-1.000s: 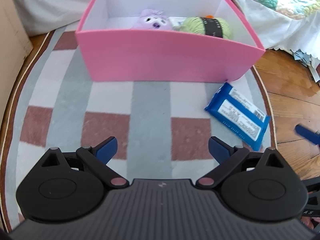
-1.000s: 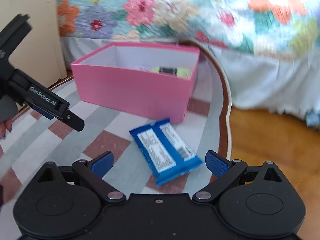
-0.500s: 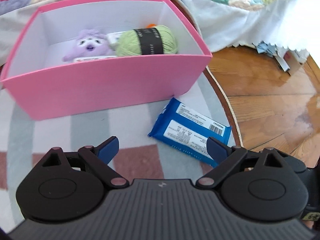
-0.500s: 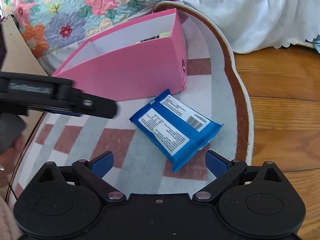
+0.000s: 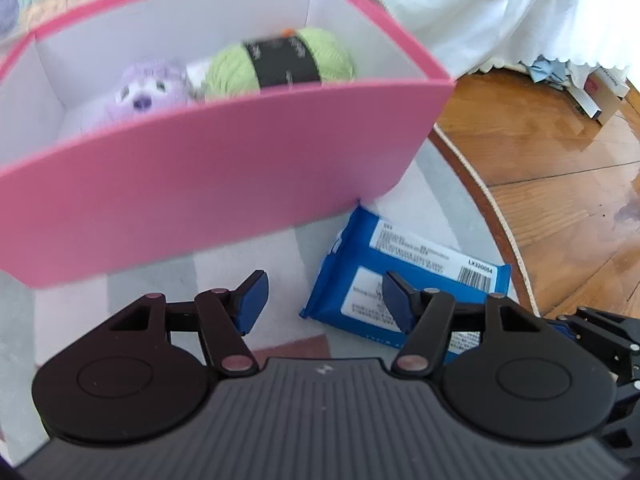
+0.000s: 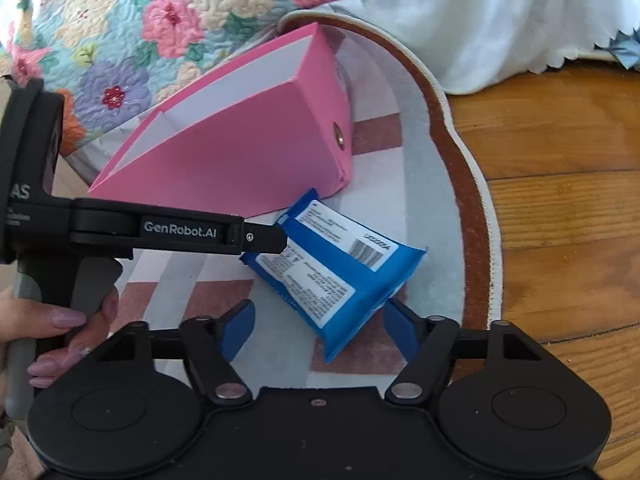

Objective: Organize objects
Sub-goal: 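Lower the left gripper onto the blue wet-wipe packet and close on it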

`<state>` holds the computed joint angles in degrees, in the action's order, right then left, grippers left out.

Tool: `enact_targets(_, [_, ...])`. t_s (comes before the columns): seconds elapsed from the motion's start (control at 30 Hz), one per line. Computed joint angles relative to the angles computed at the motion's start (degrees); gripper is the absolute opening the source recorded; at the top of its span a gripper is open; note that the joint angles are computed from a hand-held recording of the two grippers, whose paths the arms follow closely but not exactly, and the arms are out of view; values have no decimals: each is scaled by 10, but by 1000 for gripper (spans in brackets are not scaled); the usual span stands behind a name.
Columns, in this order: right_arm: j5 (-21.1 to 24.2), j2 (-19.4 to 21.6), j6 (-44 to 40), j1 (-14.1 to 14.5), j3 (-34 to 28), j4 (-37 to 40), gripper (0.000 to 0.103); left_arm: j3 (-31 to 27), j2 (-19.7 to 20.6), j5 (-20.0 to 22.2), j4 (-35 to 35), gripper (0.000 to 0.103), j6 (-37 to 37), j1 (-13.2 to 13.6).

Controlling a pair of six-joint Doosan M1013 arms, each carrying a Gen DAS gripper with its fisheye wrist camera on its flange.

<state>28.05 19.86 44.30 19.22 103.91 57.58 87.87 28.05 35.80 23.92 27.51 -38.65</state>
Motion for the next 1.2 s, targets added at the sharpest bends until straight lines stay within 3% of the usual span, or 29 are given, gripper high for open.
enact_targets(0.07, [1, 2, 13, -2, -1, -8, 57, 13, -5, -42, -45, 55, 26, 5])
enact_targets(0.3, [-20, 1, 27, 3, 0, -54, 41, 20, -10, -45, -38, 49, 27, -4])
enact_targets(0.5, [-29, -5, -9, 6, 4, -76, 38, 43, -26, -64, -103, 49, 48, -6])
enact_targets(0.7, [18, -7, -49, -1, 0, -62, 39, 59, -45, -42, -180, 49, 53, -9])
enact_targets(0.8, [34, -6, -54, -5, -1, -49, 43, 82, -57, -63, -161, 49, -3, -12])
enact_targets(0.93, [33, -7, -36, -4, 0, -56, 47, 80, -54, -24, -19, 52, -140, -25])
enact_targets(1.0, [46, -6, -35, -8, -1, -39, 53, 86, -55, -25, 40, 52, -204, -28])
enact_targets(1.13, [114, 3, -49, -30, 0, 54, 53, 103, -57, -83, 48, 50, -233, -20])
enact_targets(1.2, [109, 3, -44, -29, 1, 54, 49, 116, -62, -132, 32, 50, -234, -14])
